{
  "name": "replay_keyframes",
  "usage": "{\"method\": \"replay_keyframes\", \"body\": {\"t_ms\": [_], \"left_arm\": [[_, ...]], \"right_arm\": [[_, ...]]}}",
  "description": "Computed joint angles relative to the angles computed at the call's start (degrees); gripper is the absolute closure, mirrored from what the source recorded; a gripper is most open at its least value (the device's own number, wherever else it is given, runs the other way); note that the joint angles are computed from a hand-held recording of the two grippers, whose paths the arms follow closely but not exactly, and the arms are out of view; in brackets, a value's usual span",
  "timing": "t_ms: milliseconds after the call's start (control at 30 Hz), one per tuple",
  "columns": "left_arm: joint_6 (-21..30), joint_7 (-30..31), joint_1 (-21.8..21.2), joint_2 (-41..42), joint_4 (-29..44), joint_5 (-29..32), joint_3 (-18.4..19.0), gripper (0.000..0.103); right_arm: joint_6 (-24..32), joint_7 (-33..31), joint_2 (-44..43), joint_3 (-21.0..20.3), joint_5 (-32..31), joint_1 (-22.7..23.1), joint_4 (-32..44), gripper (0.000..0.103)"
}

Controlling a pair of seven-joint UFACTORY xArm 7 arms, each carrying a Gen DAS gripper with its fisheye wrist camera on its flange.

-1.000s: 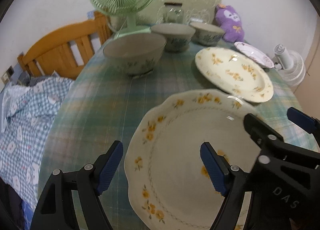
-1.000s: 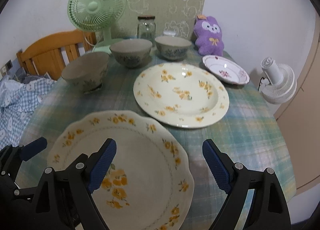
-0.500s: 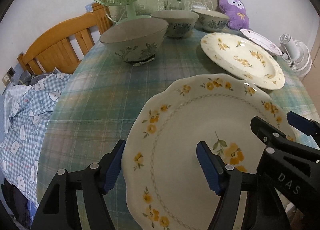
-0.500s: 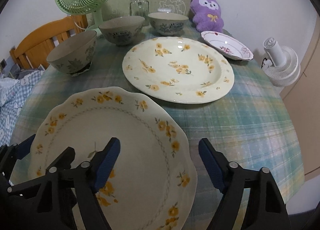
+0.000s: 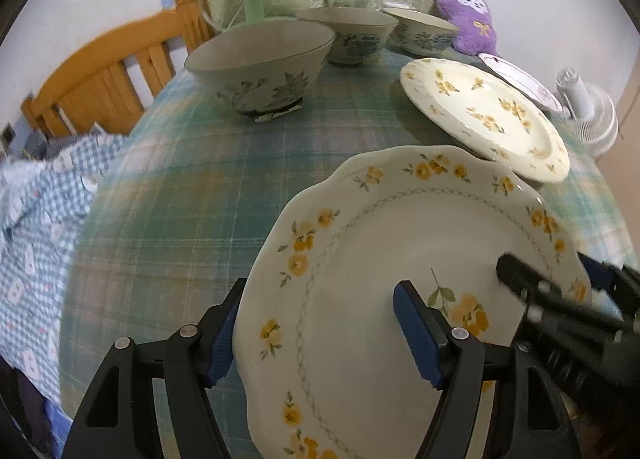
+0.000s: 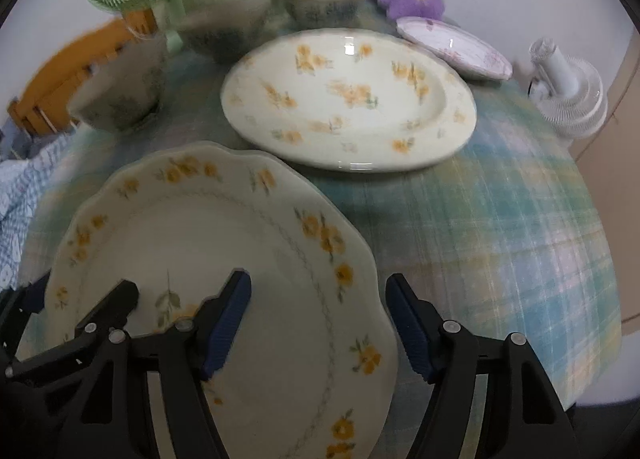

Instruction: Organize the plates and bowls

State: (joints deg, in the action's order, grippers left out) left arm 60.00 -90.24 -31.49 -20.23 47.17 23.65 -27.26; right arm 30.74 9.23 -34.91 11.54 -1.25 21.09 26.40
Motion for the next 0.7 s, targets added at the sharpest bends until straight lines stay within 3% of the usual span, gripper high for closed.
{"method": "replay_keyframes", "body": {"t_ms": [700], "left_arm": [[-2.17, 2.16, -0.23, -1.1, -0.51, -2.94, 0.31, 0.032]], "right_arm": [[2.74, 3.0, -0.1, 0.91, -1.42, -1.26, 1.48, 0.034]]}}
